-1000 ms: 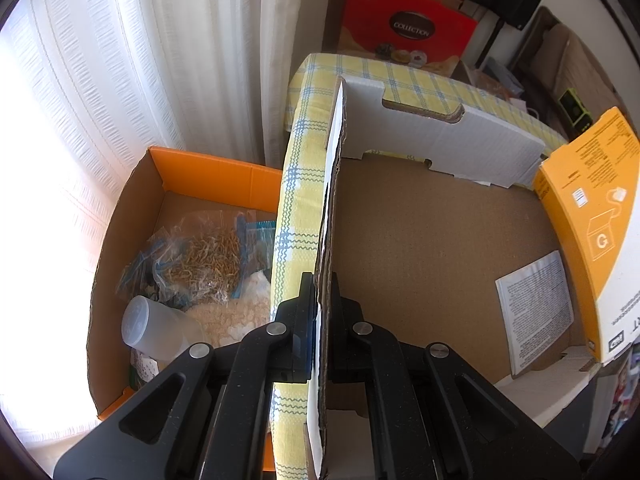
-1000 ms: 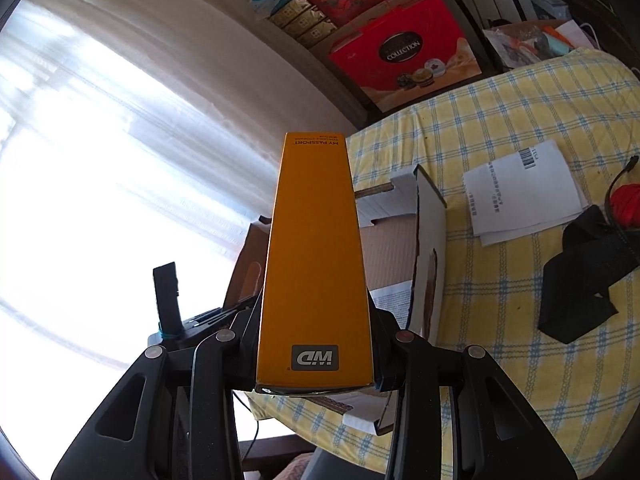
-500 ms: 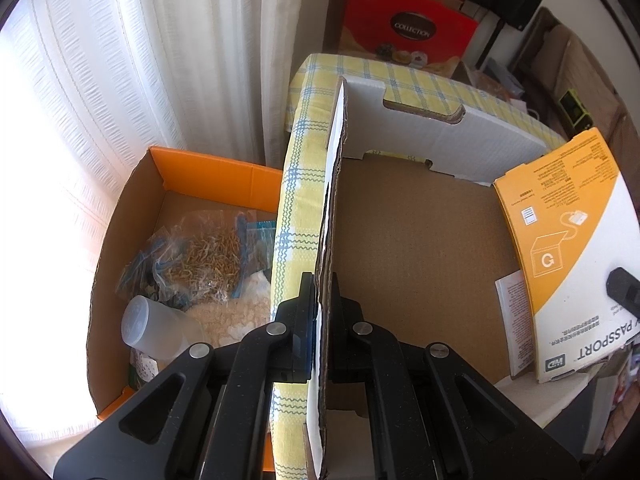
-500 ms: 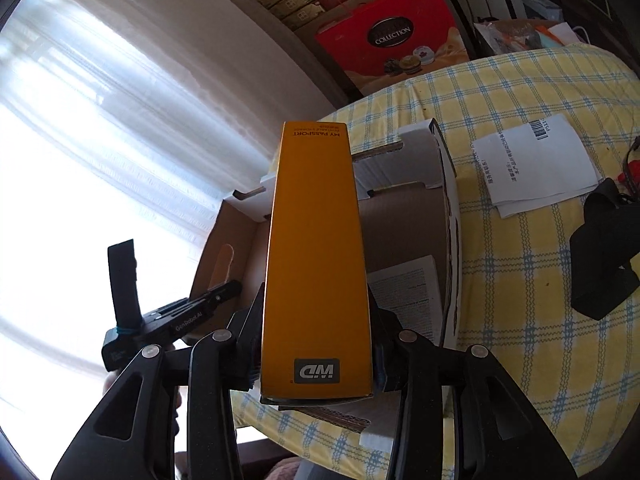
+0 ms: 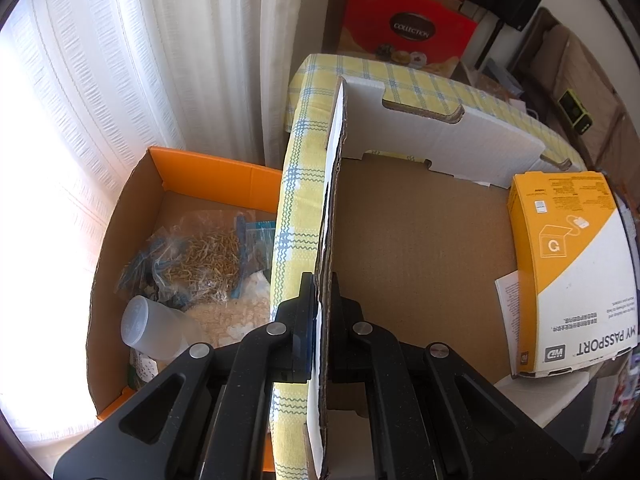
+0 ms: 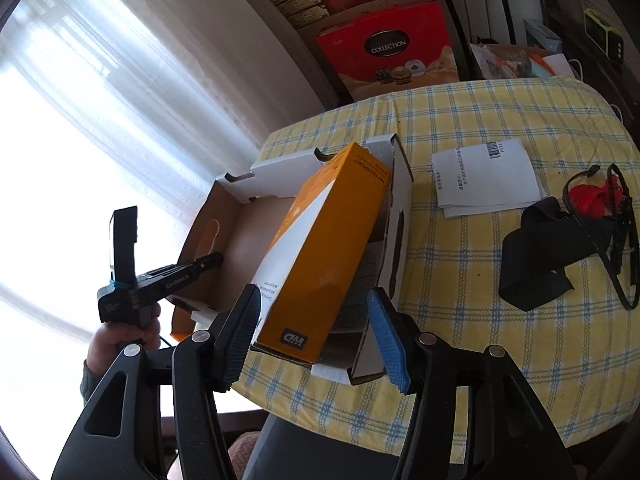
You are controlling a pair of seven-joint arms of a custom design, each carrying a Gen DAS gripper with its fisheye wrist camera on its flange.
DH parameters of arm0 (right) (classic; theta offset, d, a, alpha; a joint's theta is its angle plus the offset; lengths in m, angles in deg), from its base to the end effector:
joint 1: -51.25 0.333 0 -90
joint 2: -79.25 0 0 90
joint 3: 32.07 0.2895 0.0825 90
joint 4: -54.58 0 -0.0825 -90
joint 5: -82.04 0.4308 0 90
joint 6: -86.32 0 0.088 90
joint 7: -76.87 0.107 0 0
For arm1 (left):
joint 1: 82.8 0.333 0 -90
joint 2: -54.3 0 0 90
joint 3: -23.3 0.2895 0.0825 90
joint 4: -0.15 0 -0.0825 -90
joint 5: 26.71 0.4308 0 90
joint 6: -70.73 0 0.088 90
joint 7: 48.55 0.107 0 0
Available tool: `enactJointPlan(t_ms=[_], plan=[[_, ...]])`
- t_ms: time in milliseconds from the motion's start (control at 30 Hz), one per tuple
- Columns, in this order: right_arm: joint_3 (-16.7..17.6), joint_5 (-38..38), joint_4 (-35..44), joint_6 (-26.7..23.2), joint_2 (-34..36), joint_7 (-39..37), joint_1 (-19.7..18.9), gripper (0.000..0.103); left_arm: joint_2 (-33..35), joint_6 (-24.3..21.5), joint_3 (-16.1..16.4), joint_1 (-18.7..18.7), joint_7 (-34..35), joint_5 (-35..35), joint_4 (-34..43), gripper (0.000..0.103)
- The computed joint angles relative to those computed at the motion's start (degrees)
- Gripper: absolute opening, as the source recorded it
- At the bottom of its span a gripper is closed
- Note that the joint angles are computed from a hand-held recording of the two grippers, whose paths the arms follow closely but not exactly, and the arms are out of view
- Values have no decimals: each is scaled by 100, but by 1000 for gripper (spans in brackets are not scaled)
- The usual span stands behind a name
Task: Organize objects
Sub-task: 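Carry the MY PASSPORT box over the tray and lower it inside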
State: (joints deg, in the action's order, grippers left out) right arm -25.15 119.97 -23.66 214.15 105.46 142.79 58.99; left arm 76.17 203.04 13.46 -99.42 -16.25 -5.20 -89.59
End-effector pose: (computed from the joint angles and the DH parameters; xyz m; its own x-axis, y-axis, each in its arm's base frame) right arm 0.7388 0.1952 0.4746 0.4209 -0.7710 -0.4780 -0.8557 -0.1626 -0.4913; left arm 0.6681 -0.3079 0.4244 0.3297 -0.9353 0.1281 -0.8391 -0.3526 -0.4142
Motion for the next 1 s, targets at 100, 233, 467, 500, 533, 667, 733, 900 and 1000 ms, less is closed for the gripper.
enactJointPlan(t_ms=[100, 233, 467, 500, 533, 667, 733, 900, 1000], plan=[[-18, 65, 23, -3, -26, -25, -77, 59, 12, -18, 3, -7, -6, 2, 19, 4], [12, 213, -48, 47, -117, -195, -167, 56, 26, -53, 4, -23, -12, 13, 48, 4], [95, 396, 155, -427, -12, -425, -116, 33, 20, -65, 3, -22, -22, 11, 48, 4], [79, 336, 162, -406, 8, -391, -65, 33, 19, -63, 3, -21, -20, 10, 46, 4], [59, 253, 160, -365, 27, -345, -9, 33, 19, -63, 3, -21, -20, 10, 46, 4], [-63, -235, 237, -103, 185, -69, 216, 33, 14, -40, 2, -21, -24, 8, 38, 4], [-35, -248, 234, 25, 229, -28, 193, 35, -2, -15, -4, -16, -20, -5, 18, 4], [-49, -422, 163, 213, 158, 42, 201, 35, -14, 22, -6, -5, -2, -20, -14, 4], [-63, -602, 218, 283, 175, 80, 245, 35, -16, 10, -4, -6, 7, -13, -14, 4]])
